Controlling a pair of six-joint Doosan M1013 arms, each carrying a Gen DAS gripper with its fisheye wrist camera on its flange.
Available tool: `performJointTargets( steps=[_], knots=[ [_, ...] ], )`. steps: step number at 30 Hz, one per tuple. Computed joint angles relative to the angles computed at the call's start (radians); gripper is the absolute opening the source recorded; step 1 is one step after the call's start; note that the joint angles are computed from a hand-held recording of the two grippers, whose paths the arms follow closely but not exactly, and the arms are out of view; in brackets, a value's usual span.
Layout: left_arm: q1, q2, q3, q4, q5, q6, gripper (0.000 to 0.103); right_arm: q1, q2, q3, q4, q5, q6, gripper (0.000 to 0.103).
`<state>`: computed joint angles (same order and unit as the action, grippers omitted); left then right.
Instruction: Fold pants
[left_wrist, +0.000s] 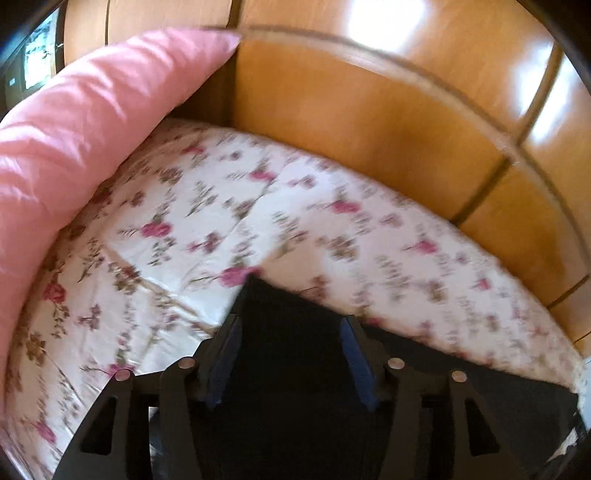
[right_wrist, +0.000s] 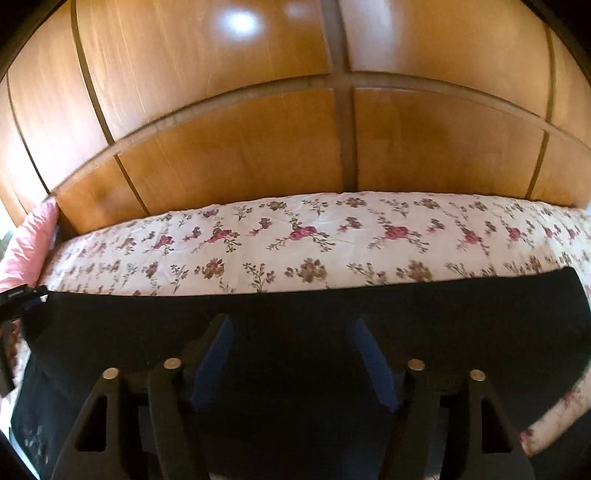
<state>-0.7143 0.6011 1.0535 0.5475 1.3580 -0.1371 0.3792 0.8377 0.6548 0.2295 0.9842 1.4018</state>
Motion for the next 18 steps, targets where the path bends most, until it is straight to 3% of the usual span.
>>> performJointTargets(
  steps=[3,6,7,8,10,11,14,16,18],
  knots=[
    [0.015,-0.013,0.043,-0.066,-0.057,0.015,0.057,0.003,0.062,-0.105,-0.018,0.112,0.018,0.073],
    [-0.002,-0.003,0.041,0.007,-0.044,0.017,0.056,0.002,0.124,-0.201,-0.011,0.217,0.044,0.07],
    [-0.004,0.002,0.037,0.016,-0.042,0.029,0.034,0.009,0.124,-0.191,-0.053,0.209,0.045,0.065],
    [-0.006,0.008,0.029,0.026,-0.036,0.049,0.022,0.02,0.103,-0.144,-0.102,0.148,0.02,0.058],
    [-0.009,0.016,0.013,0.047,-0.034,0.07,0.008,0.03,0.08,-0.099,-0.134,0.097,-0.026,0.037],
    [-0.008,0.018,0.006,0.052,-0.038,0.075,0.008,0.036,0.079,-0.1,-0.15,0.093,-0.044,0.009],
    [-0.02,0.004,0.013,0.18,-0.063,-0.005,0.008,0.046,0.093,-0.138,-0.191,0.094,-0.043,0.005],
    [-0.033,-0.015,0.037,0.295,-0.074,-0.115,0.008,0.037,0.09,-0.138,-0.165,0.046,-0.008,0.005],
    [-0.029,-0.01,0.028,0.315,-0.053,-0.127,0.008,0.033,0.07,-0.099,-0.206,-0.046,0.09,0.0]
  ],
)
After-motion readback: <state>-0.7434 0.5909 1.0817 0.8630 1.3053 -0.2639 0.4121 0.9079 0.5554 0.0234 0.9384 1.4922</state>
